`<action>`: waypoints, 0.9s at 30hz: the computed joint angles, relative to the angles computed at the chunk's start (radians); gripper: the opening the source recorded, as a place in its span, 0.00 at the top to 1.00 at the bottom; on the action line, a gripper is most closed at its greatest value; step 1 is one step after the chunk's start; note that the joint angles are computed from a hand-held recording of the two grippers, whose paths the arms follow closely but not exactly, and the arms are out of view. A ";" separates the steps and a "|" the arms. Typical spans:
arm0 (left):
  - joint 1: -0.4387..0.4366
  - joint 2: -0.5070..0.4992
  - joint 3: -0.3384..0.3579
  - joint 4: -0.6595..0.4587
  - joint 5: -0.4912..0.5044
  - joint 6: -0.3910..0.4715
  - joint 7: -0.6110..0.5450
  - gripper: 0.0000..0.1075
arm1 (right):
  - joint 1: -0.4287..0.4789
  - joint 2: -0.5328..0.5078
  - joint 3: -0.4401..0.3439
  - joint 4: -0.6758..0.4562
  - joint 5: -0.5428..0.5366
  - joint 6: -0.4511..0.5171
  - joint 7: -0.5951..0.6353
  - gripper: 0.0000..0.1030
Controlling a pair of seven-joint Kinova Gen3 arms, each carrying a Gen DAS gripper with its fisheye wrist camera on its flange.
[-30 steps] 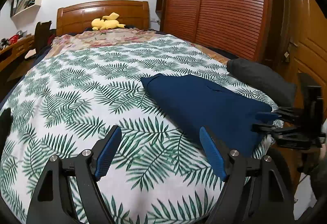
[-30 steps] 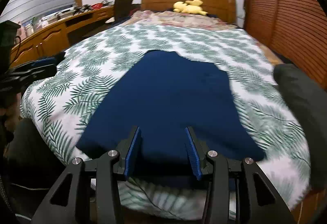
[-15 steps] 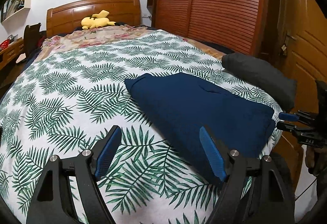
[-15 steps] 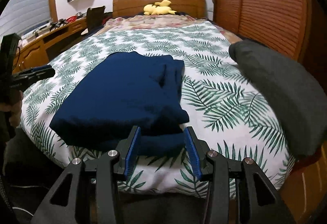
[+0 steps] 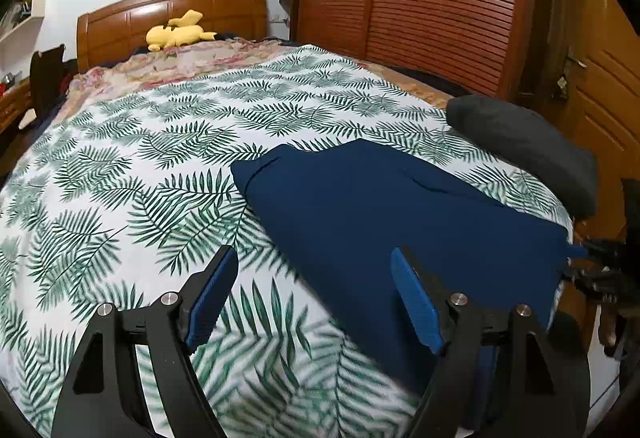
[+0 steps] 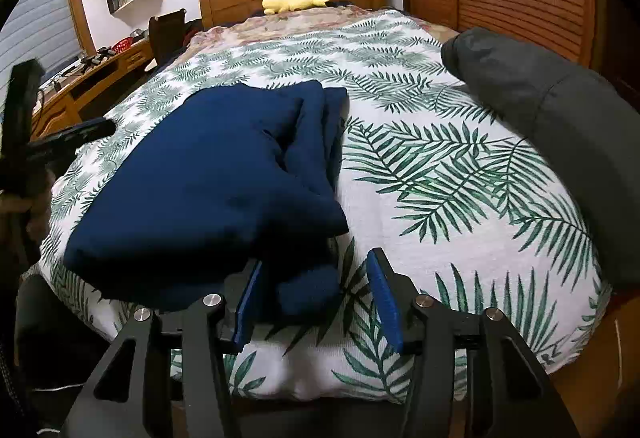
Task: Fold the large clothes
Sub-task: 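Close both tools on the edge of the folded navy jacket bundle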
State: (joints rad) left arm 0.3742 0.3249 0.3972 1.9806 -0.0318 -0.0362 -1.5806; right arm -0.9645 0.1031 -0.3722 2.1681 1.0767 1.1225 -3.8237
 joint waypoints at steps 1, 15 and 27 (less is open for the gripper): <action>-0.001 0.014 -0.001 -0.018 -0.002 0.010 -0.001 0.26 | 0.007 -0.002 0.004 0.001 0.000 -0.016 0.004 0.49; 0.108 0.278 -0.161 -0.420 0.057 0.264 -0.017 0.26 | 0.061 0.001 0.033 -0.013 0.007 -0.108 0.067 0.49; 0.095 0.363 -0.142 -0.535 0.123 0.333 -0.027 0.29 | 0.060 0.002 0.030 0.008 0.043 -0.123 0.045 0.49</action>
